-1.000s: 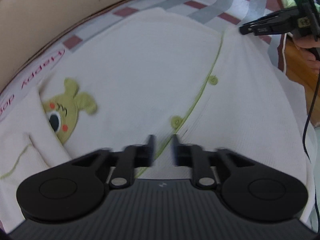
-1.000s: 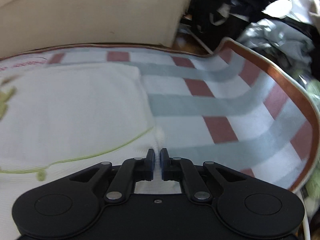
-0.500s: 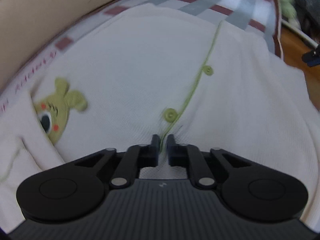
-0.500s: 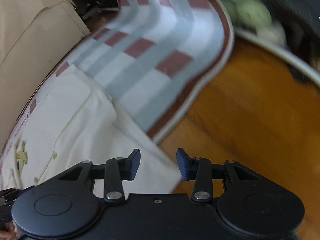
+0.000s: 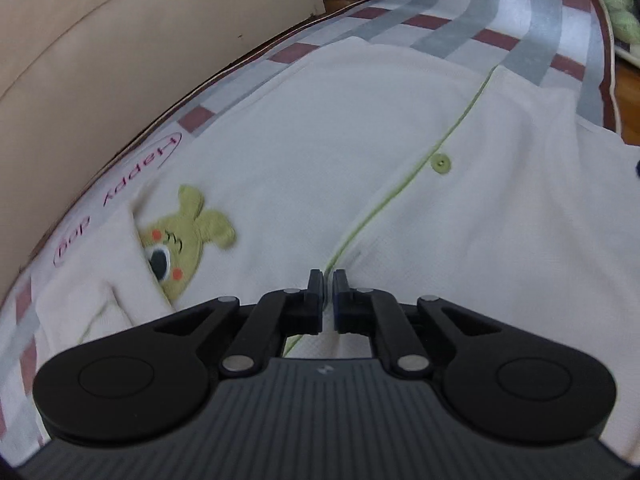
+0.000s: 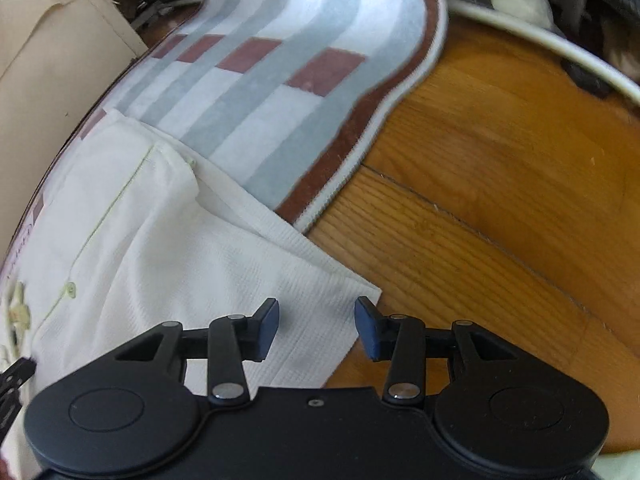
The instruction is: Fold clothes
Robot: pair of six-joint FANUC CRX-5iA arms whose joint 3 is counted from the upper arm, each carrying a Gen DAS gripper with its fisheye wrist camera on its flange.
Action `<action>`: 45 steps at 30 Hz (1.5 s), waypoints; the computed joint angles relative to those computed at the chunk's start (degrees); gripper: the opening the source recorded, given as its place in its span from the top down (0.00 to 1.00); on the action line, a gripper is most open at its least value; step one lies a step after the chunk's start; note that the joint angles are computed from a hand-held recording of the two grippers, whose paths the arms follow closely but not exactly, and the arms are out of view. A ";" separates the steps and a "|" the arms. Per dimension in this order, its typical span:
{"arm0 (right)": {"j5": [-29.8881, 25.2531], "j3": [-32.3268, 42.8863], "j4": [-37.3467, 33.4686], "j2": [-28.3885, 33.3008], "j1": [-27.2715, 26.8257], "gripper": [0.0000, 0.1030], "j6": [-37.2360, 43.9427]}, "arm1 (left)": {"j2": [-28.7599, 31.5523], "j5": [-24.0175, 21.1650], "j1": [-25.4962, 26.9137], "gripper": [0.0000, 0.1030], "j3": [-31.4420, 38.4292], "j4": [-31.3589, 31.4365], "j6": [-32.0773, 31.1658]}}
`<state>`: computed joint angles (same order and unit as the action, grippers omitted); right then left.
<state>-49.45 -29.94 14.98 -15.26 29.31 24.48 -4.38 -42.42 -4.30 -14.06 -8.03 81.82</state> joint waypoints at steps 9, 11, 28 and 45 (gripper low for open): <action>-2.16 -11.55 18.37 -13.85 7.62 0.97 -18.77 | -9.95 -1.64 6.27 0.79 -10.87 25.67 -20.27; -4.23 -12.94 20.11 -16.68 9.08 0.97 -20.51 | -12.07 -4.91 7.84 0.72 -13.97 34.21 -27.78; -6.44 -12.68 19.69 -17.06 9.58 0.98 -18.08 | -16.91 -20.64 10.77 0.58 -22.05 40.38 -26.09; 0.63 -12.66 6.96 -19.33 6.02 0.92 -16.27 | -17.16 -28.63 15.88 0.53 -23.46 51.84 -28.48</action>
